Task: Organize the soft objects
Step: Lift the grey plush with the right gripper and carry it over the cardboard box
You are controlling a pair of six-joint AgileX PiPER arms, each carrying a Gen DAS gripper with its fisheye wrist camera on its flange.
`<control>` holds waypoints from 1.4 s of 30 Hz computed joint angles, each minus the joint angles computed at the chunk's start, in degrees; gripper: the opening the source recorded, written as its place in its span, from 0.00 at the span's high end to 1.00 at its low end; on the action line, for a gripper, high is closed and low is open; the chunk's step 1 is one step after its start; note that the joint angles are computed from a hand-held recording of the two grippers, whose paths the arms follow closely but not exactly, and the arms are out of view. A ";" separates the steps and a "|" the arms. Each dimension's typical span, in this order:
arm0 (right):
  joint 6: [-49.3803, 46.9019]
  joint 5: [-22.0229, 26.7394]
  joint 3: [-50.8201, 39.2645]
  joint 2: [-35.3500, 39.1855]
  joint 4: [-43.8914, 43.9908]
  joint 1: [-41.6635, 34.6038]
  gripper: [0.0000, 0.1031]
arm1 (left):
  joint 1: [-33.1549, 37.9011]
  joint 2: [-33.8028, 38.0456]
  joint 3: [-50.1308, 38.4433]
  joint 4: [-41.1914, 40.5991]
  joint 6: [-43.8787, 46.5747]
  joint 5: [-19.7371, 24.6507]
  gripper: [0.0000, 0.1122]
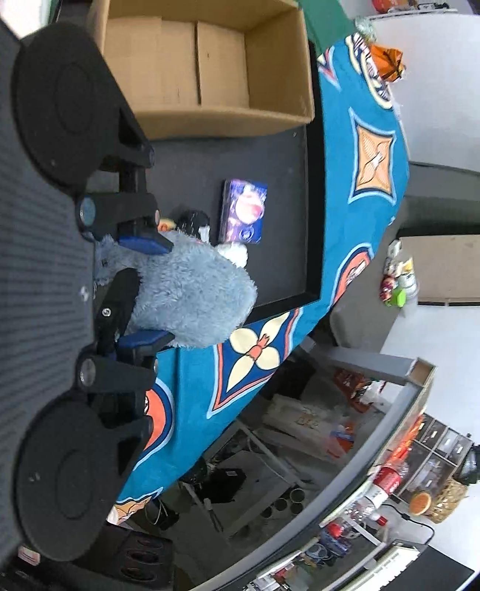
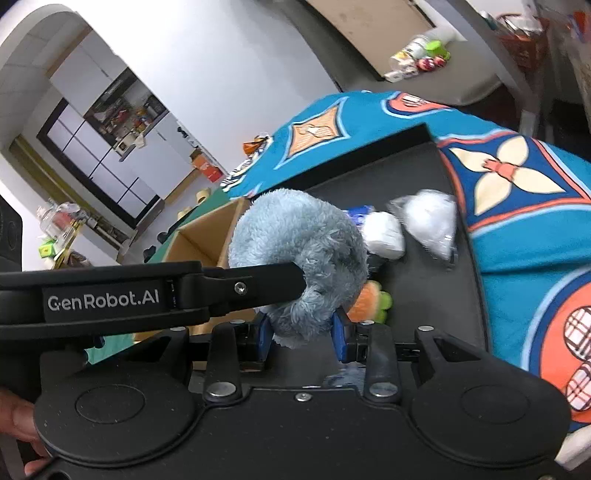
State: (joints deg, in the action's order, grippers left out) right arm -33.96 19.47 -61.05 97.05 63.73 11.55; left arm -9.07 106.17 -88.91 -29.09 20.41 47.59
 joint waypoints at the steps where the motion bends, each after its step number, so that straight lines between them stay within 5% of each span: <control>1: 1.74 -0.24 -0.55 -0.05 -1.73 0.69 0.69 | 0.53 -0.69 0.49 -0.24 0.17 -0.08 0.63; 19: 36.17 -2.15 -10.64 0.39 -35.03 11.39 0.69 | 10.38 -7.70 2.64 -6.64 7.43 2.96 0.63; 29: 45.47 -0.91 -18.11 4.45 -44.48 15.34 0.69 | 16.56 -7.74 0.93 -9.74 11.21 5.66 0.63; 42: 53.26 8.06 -33.63 13.84 -50.41 18.53 0.69 | 22.70 -0.64 -8.86 -9.03 9.66 12.17 0.63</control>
State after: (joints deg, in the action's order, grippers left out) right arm 19.29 27.53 -94.68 110.89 13.32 30.08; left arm 13.63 105.53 -97.78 -38.12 30.06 59.76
